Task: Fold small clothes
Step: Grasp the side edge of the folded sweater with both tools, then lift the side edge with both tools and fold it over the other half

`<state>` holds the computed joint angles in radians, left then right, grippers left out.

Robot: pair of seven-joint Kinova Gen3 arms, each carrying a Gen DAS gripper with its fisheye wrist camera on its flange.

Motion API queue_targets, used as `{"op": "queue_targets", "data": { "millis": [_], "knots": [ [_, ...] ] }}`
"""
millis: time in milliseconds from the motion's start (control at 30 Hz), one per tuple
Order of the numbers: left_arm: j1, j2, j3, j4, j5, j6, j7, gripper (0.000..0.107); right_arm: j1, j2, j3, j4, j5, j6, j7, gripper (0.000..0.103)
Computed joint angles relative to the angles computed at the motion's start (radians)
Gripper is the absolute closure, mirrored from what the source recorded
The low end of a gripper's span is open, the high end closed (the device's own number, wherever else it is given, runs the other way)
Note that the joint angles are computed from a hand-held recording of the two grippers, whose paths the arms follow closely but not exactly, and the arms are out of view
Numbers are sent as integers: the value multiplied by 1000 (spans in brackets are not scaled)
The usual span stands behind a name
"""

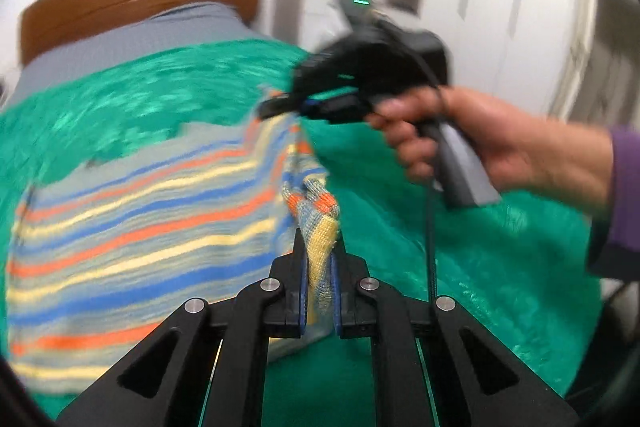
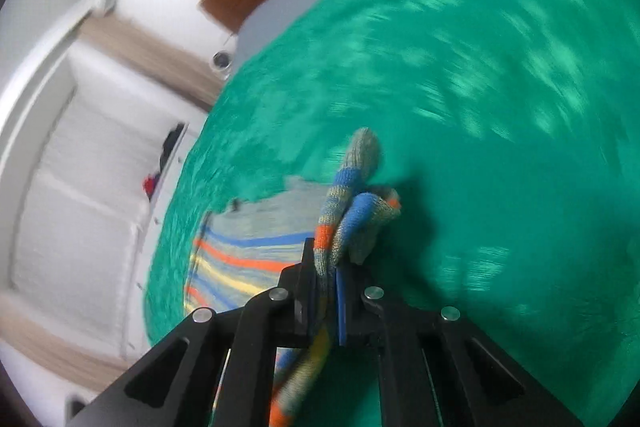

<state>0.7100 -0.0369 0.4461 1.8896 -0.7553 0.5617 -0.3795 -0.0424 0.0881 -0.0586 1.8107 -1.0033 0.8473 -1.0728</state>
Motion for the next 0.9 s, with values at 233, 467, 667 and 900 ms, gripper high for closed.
{"op": "queue_targets", "data": {
  "millis": [233, 467, 667, 900],
  "knots": [
    [-65, -279, -87, 160, 189, 39, 20, 101, -190, 85, -114, -250, 173, -39, -206, 95],
    [-165, -405, -182, 256, 350, 74, -63, 101, -413, 297, -166, -487, 438, -88, -478, 95],
    [-273, -386, -166, 271, 425, 167, -111, 77, -497, 426, -186, -580, 560, -107, -655, 75],
    [-370, -501, -113, 288, 478, 165, -141, 30, -458, 261, -226, -398, 576, -210, -618, 58]
  ]
}}
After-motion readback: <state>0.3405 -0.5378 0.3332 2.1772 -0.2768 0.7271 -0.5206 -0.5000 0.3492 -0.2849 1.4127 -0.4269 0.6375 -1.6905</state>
